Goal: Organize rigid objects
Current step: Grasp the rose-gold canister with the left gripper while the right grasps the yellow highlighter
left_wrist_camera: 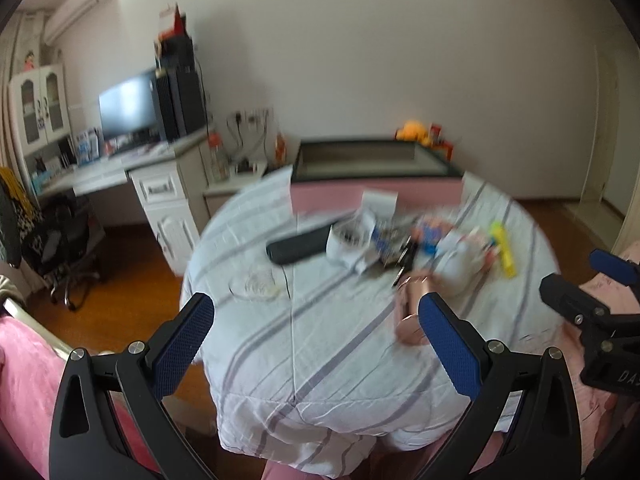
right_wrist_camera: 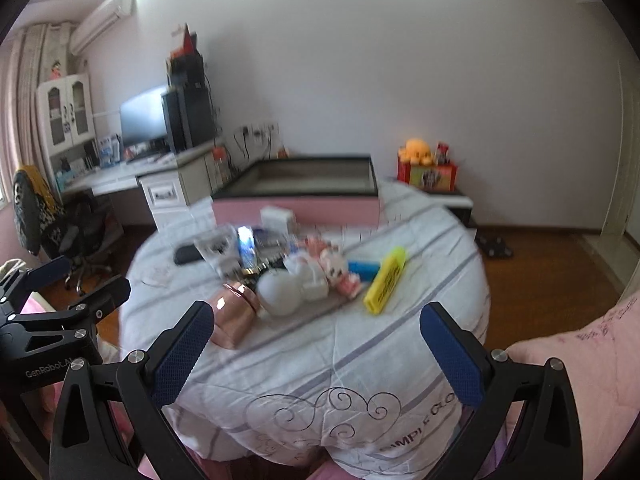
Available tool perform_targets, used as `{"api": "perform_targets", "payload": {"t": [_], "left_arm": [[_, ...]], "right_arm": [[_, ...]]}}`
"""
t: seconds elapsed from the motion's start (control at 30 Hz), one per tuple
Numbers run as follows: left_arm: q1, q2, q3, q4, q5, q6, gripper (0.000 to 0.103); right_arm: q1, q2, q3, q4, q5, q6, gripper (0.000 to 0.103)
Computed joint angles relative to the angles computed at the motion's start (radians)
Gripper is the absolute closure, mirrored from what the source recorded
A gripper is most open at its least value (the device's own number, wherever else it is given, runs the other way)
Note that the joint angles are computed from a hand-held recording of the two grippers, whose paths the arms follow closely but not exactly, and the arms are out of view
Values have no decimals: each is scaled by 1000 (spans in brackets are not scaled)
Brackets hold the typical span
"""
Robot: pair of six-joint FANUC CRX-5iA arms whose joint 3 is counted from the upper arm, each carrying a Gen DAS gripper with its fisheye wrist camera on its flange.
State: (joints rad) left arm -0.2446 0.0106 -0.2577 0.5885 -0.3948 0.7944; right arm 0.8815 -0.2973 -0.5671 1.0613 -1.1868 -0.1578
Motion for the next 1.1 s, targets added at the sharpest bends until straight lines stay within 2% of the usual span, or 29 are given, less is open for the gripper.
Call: {"api": "perform_targets", "payload": {"t": [0.07,0.13,0.23,0.3,0.37,0.47,0.6,0.83,0.87,0.9,0.97,1.03,1.07,1.1], "left_arm": [[-2,45,66,-111,-54,102,0],[-16,82,109,-162,-83,149,0],[-37,127,153,-167,-128,131,0],[-44,136,139,-79,-121,56,0],[-53,161,183,-113,-160,91,0],[-67,178,208,-146,-168,116,0],[-80,205,224,-149,-199,83,0],[-90,270,325,-301,-267,193,0],[-87,281,329,-289,-273,187,0],[-78,281,304,-224,-255,145,0],[-68,289,300,-176,-271,122,0],[-67,286,280,-138,-251,73,0],[-67,285,275,-131,-243,61,2],[-66,280,262,-106,-237,35,10]], "right_arm": [[-35,5,0,-33,36,16,0],[-66,5,-1,-61,67,33,0],[-110,4,-5,-88,98,43,0],[-134,0,-10,-106,110,48,0],[-157,-4,-14,-128,124,56,0],[-200,0,-12,-162,164,75,0],[-245,12,-5,-194,207,111,0],[-303,36,1,-221,262,165,0],[-306,41,2,-217,261,168,0],[-309,49,6,-218,258,177,0],[-314,58,12,-219,254,192,0],[-322,60,13,-225,262,208,0],[-323,60,13,-229,263,215,0],[-327,58,10,-229,268,221,0]]}}
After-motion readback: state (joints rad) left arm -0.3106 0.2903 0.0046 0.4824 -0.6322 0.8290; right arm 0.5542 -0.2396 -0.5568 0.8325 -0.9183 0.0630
